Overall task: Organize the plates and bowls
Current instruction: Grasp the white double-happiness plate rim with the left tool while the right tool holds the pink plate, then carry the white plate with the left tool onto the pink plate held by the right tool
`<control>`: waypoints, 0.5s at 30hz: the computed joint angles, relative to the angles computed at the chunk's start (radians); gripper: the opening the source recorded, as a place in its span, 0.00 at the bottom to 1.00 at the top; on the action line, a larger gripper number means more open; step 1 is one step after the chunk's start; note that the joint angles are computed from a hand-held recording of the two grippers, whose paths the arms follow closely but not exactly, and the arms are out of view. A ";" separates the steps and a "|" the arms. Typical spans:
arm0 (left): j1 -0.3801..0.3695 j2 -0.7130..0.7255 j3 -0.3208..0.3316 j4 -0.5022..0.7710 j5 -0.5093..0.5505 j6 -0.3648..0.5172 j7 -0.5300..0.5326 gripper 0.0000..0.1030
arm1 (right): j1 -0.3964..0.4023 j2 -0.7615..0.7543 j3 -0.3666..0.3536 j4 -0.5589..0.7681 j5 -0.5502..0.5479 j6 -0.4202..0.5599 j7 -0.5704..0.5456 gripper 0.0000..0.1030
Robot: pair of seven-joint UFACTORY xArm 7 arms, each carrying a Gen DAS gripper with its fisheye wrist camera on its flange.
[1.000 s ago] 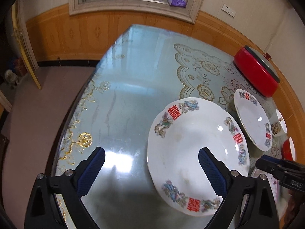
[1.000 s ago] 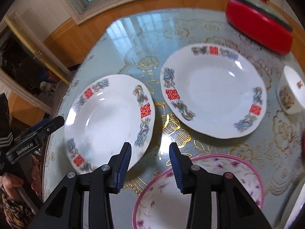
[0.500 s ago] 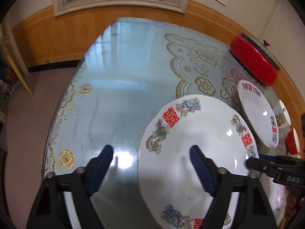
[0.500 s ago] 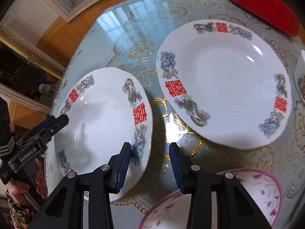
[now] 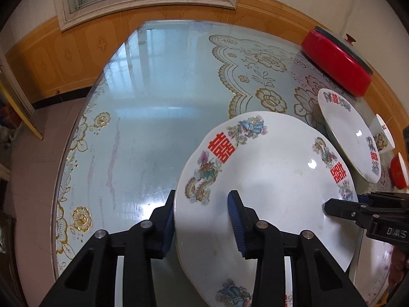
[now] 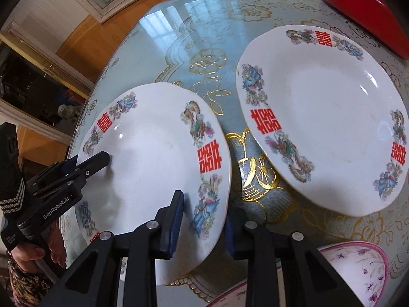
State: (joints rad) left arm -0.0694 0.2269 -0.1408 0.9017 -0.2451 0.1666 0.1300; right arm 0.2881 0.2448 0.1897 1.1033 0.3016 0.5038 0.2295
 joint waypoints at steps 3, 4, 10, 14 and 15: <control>0.010 0.005 -0.011 0.007 -0.016 -0.001 0.017 0.37 | 0.002 0.004 -0.003 0.008 -0.010 0.010 0.003 0.27; 0.008 0.004 -0.008 0.005 -0.011 -0.002 0.018 0.37 | 0.000 -0.003 -0.003 0.003 -0.010 0.015 -0.001 0.27; -0.080 -0.016 0.091 -0.029 0.163 -0.041 -0.105 0.37 | 0.016 0.017 -0.007 0.033 -0.045 0.036 0.025 0.27; -0.081 -0.038 0.101 -0.061 0.228 -0.054 -0.150 0.37 | 0.029 0.021 -0.008 0.041 -0.069 0.042 0.048 0.27; -0.077 -0.046 0.098 -0.071 0.232 -0.055 -0.154 0.37 | 0.030 0.019 -0.005 0.037 -0.065 0.041 0.051 0.27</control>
